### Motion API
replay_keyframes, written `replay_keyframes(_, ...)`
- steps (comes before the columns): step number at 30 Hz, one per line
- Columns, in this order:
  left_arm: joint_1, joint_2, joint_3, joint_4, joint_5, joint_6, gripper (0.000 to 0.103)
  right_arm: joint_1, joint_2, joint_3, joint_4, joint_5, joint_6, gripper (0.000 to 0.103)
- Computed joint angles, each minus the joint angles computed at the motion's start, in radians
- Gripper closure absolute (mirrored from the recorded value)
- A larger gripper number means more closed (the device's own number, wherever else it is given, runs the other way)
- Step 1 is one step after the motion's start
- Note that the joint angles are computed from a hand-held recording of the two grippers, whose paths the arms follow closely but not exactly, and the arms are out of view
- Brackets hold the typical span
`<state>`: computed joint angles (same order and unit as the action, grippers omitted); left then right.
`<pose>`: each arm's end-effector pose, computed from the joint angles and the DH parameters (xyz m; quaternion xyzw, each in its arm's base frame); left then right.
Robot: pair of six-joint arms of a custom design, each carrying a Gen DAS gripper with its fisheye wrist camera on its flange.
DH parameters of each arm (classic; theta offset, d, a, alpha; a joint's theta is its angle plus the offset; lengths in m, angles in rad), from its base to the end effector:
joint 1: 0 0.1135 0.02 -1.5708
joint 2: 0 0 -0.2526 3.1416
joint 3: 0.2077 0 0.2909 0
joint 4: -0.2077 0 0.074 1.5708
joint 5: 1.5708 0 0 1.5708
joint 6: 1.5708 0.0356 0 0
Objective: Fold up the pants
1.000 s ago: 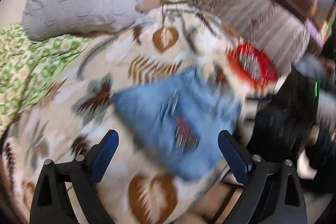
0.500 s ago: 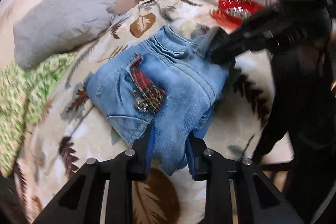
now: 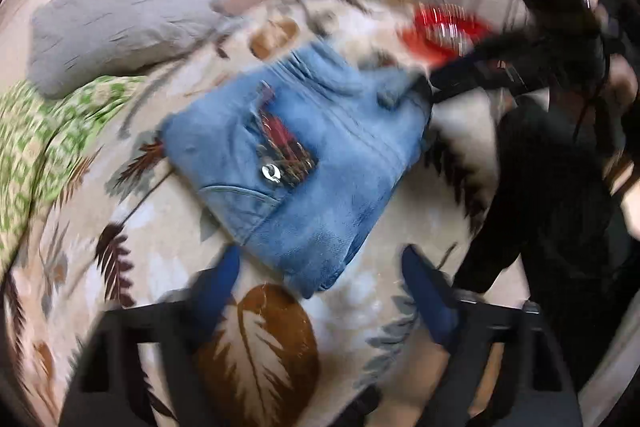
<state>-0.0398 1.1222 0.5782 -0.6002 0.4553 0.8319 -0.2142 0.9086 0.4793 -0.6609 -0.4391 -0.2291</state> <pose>0.2281 -0.0248 0.1486 0.4453 0.8429 -0.1239 0.2754 0.1963 -0.0272 0.1546 -0.0589 0.9475 0.1553 0.2731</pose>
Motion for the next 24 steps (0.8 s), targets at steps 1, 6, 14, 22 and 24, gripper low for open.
replay_keyframes(1, 0.048, 0.022, 0.032, -0.043, 0.06, 0.012, 0.018, -0.014, -0.058, -0.014, -0.036, -0.004, -0.029, 0.017)
replay_keyframes(6, 0.132, 0.295, 0.229, -0.106, 0.194, -0.288, 0.016, 0.079, -0.195, -0.067, -0.081, 0.009, -0.081, 0.014)
replay_keyframes(14, 0.044, 0.643, 0.374, -0.088, 0.221, -0.598, 0.017, 0.218, 0.071, -0.07, 0.144, 0.146, -0.041, 0.075)
replay_keyframes(22, 0.041, 0.698, 0.388, -0.084, 0.223, -0.474, 0.046, 0.084, 0.146, -0.043, 0.153, 0.182, -0.099, 0.102)
replay_keyframes(24, 0.02, 0.679, 0.38, -0.063, 0.203, -0.484, 0.044, 0.026, 0.192, -0.025, 0.152, 0.109, -0.096, 0.102)
